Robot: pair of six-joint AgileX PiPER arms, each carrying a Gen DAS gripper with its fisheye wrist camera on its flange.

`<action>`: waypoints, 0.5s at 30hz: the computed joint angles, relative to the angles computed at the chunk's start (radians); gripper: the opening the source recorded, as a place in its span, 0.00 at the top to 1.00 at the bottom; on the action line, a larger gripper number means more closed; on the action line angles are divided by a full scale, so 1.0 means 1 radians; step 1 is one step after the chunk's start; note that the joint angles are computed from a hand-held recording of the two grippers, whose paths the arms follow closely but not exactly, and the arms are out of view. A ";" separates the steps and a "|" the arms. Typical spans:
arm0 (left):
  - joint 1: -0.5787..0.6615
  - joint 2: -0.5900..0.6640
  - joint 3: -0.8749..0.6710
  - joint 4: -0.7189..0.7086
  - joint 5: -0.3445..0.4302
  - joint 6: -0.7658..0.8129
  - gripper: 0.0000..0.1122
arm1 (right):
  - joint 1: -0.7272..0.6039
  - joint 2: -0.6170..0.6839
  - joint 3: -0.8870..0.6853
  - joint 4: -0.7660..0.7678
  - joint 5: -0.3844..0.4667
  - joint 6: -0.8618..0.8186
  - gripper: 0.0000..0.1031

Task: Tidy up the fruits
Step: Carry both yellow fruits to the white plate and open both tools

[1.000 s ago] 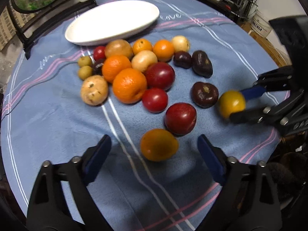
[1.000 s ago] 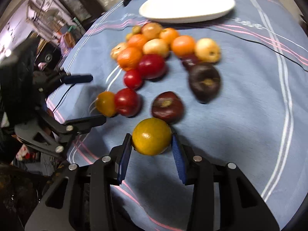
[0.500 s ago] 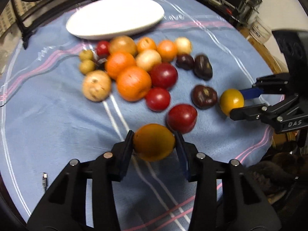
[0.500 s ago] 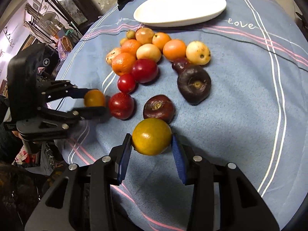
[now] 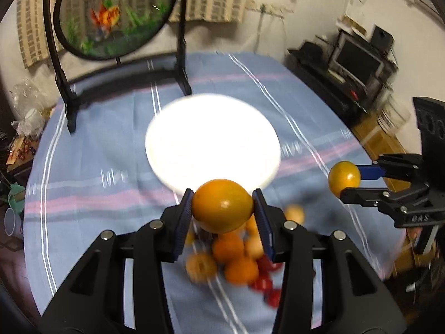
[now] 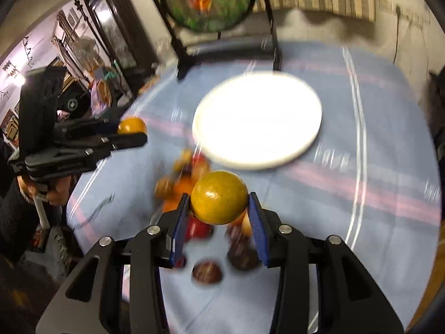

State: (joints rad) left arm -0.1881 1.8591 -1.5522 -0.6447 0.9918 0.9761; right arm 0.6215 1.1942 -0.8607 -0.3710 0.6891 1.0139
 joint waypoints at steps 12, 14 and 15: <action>-0.195 0.374 -0.498 0.309 -0.023 -0.464 0.61 | -0.390 0.383 -0.245 0.279 -0.160 -0.443 0.59; -0.208 0.427 -0.556 0.334 -0.007 -0.484 0.61 | -0.420 0.437 -0.267 0.332 -0.178 -0.493 0.59; -0.211 0.441 -0.568 0.339 -0.008 -0.486 0.61 | -0.426 0.453 -0.273 0.340 -0.182 -0.501 0.59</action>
